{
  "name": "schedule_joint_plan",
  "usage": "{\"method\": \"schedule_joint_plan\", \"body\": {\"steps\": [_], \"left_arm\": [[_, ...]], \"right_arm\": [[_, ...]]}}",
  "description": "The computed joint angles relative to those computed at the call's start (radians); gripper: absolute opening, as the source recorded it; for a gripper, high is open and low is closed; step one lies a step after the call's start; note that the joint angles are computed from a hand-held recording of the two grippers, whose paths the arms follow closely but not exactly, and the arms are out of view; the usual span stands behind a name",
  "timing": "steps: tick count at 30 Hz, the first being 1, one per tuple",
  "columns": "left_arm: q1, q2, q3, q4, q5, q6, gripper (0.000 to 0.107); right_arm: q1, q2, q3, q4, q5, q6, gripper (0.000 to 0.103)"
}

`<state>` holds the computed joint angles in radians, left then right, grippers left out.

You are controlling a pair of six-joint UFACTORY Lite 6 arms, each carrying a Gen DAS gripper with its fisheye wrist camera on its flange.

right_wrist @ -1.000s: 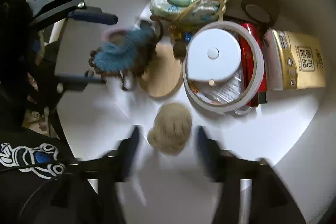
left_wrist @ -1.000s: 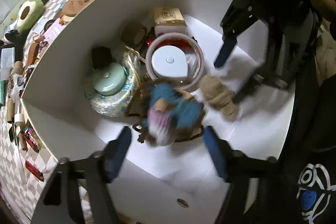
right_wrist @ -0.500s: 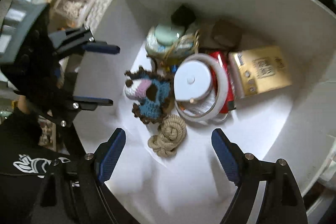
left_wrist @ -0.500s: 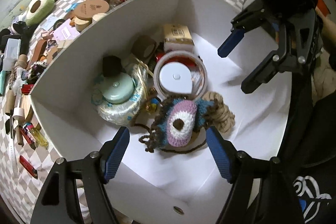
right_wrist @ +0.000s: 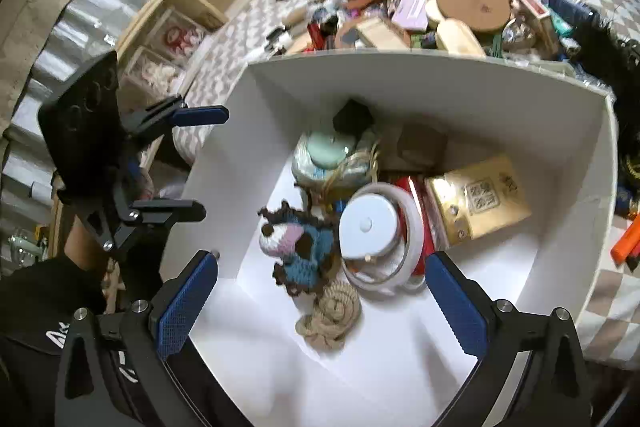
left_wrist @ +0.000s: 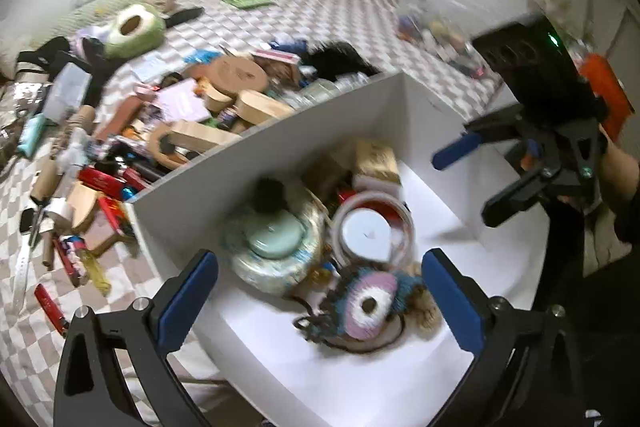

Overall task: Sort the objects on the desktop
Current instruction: 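Withdraw both grippers up out of the white box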

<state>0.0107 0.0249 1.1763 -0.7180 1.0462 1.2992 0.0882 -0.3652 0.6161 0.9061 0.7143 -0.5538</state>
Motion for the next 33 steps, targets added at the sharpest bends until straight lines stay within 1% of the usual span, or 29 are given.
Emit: {"method": "schedule_joint_plan", "body": {"steps": [4,9,13,16,20,22,24,29,33], "left_arm": [[0.03,0.016,0.03,-0.054,-0.025,-0.008,0.103],[0.061,0.049,0.08,-0.111,-0.066,-0.025,0.103],[0.074,0.069,0.103,-0.145,-0.113,-0.044,0.103],[0.076,0.082,0.113,-0.154,-0.141,-0.058,0.103],[0.073,0.08,0.114,-0.162,-0.207,-0.074,0.103],[0.07,0.079,0.114,-0.164,-0.24,-0.086,0.103],[0.069,0.088,0.125,-0.156,-0.267,-0.108,0.103],[0.066,0.115,0.157,-0.123,-0.33,-0.172,0.103],[0.072,0.135,0.185,-0.105,-0.337,-0.208,0.103]], "right_arm": [[-0.014,-0.074,0.003,-0.052,-0.033,0.047,0.103],[-0.037,-0.098,0.025,-0.08,-0.072,0.058,0.103],[-0.045,-0.108,0.026,-0.106,-0.136,0.071,0.103],[-0.039,-0.112,0.028,-0.166,-0.193,0.126,0.103],[-0.037,-0.124,0.024,-0.236,-0.263,0.192,0.103],[-0.056,-0.125,0.024,-0.223,-0.284,0.181,0.103],[-0.086,-0.122,0.025,-0.184,-0.287,0.145,0.103],[-0.166,-0.123,0.04,-0.119,-0.248,0.077,0.103],[-0.191,-0.147,0.055,-0.187,-0.241,0.111,0.103]]}}
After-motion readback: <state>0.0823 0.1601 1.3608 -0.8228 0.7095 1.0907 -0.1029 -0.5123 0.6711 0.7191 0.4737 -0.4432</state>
